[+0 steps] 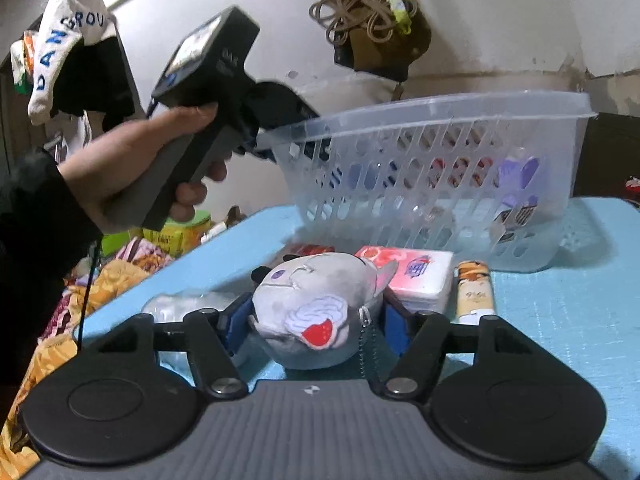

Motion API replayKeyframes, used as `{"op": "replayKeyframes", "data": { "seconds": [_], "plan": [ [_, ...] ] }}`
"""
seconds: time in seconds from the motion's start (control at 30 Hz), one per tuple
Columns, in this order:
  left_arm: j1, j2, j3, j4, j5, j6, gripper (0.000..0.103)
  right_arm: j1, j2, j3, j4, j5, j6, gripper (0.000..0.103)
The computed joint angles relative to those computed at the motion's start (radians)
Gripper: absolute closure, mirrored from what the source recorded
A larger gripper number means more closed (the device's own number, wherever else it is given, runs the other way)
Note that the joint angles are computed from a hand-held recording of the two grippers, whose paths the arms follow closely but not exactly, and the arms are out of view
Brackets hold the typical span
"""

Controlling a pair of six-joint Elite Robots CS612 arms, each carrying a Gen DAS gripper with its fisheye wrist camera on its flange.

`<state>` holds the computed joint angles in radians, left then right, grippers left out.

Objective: Organize objects
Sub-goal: 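Move the right gripper to the grey plush cat toy and grasp it, then carry the plush cat into the clear basket and open the right gripper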

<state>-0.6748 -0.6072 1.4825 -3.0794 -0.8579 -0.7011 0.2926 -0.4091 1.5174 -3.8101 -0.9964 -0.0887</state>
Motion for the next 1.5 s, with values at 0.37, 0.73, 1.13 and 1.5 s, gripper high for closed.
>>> {"op": "replayKeyframes", "data": {
  "seconds": [0.37,0.73,1.13,1.5],
  "plan": [
    [-0.003,-0.001,-0.004,0.021,0.015,-0.01,0.056,-0.049,-0.019,0.055,-0.177,-0.022,0.113,0.035],
    [-0.007,-0.004,-0.003,0.04,0.027,-0.019,0.056,-0.072,-0.016,0.063,-0.185,-0.09,0.155,0.035],
    [-0.005,-0.005,0.0,0.026,0.022,-0.009,0.056,-0.08,-0.02,0.064,-0.202,-0.108,0.169,0.035],
    [0.001,0.0,-0.005,0.005,0.007,-0.004,0.056,-0.094,-0.048,0.05,-0.265,-0.068,0.178,0.035]
  ]
}}
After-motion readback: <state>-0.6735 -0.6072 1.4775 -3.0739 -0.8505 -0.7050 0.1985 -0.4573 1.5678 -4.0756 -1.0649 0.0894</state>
